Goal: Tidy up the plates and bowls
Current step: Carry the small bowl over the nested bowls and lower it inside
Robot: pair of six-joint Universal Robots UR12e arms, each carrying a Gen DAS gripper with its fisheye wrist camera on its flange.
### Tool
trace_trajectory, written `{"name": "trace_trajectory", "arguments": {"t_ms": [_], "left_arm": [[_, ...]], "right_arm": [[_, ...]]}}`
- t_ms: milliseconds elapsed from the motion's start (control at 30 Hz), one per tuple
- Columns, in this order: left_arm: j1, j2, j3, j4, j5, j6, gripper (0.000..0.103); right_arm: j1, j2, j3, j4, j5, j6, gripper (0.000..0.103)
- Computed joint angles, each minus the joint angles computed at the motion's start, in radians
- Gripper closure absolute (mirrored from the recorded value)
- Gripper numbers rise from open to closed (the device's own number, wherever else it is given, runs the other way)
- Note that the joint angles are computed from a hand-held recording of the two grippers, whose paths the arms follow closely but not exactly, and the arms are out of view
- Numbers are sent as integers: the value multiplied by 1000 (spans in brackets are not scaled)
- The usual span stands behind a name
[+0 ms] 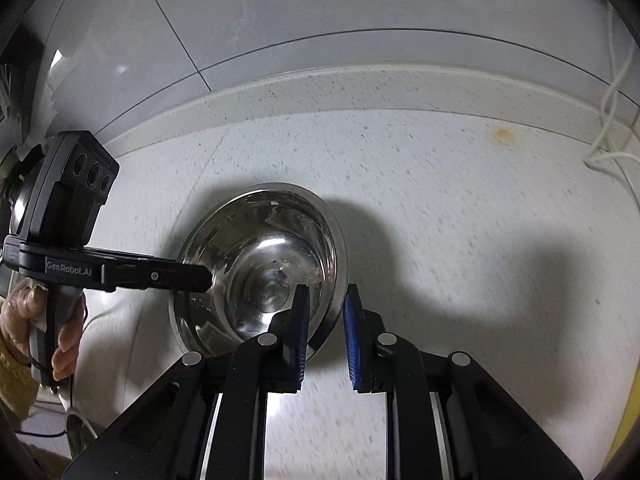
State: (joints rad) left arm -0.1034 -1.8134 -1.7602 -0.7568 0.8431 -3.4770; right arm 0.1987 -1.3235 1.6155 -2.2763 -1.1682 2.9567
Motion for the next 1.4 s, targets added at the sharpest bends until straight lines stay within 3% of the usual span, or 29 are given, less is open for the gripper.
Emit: {"name": "trace_trajectory", "arguments": {"t_ms": [533,933,1100,1400], "left_arm": [[-57,80,-48,-167,-56,136,80],[-89,155,-99,-256,-69,209,80],[-82,199,-123,-250,-68,216,80],[-22,326,-185,-287,-53,224,80]], "right_arm": [[-34,-149,128,19,-44,-6,88],[-29,-242,205,44,-88,8,88],[-21,-244,201,36,-107,34,87],[23,-296,223,24,-87,35,88]]}}
